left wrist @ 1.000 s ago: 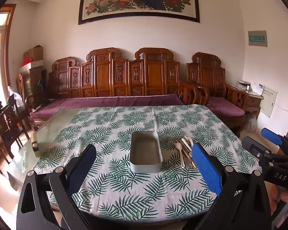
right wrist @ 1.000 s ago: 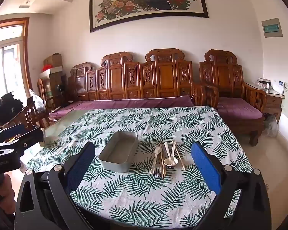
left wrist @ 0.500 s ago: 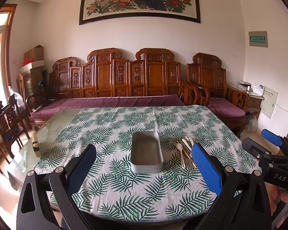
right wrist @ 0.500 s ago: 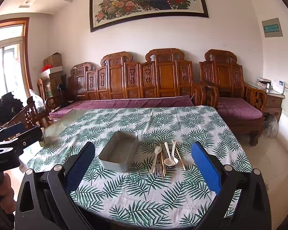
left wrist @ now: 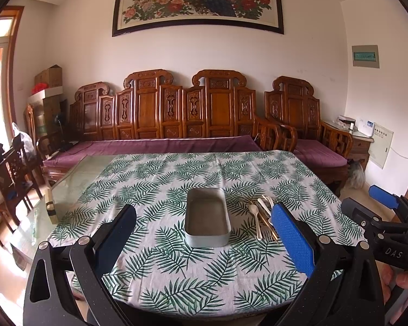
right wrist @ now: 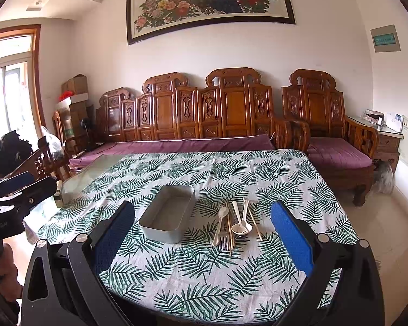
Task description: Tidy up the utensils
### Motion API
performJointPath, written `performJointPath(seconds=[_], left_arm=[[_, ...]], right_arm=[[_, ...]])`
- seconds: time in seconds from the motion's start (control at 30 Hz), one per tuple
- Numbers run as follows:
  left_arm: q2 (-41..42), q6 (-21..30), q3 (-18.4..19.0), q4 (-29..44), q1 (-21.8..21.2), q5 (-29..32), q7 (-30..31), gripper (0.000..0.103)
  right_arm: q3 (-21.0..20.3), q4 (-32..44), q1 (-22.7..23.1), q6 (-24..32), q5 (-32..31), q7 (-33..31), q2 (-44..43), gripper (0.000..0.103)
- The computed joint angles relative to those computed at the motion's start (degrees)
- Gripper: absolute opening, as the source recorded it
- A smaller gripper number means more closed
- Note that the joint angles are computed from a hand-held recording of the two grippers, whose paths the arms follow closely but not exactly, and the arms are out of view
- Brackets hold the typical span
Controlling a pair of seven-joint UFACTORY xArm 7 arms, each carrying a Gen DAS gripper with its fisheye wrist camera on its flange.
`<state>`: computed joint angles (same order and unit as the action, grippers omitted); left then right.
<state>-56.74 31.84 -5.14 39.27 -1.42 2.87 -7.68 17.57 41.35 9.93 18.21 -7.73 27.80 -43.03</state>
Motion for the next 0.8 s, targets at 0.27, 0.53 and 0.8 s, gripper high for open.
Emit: performJointPath(seconds=[0.27, 0.53, 0.8], left_arm=[[-0.67, -0.44, 0.01, -0.31, -0.26, 0.03, 0.03, 0.097], [-1.16, -0.49, 0.15, -0.59, -0.40, -0.12, 0.21, 0.097], [-1.24, -0.54, 0.10, -0.68, -0.34, -0.13, 0.23, 0.097]], right_arm=[[0.32, -0.65, -0.11, -0.95, -0.24, 0.46, 0.13, 0.100], [0.13, -0.41, 0.12, -0.68, -0.20, 0.35, 0.05, 0.100], [0.11, -0.19, 0.13, -0.47, -0.17, 0.36, 0.01, 0.100]])
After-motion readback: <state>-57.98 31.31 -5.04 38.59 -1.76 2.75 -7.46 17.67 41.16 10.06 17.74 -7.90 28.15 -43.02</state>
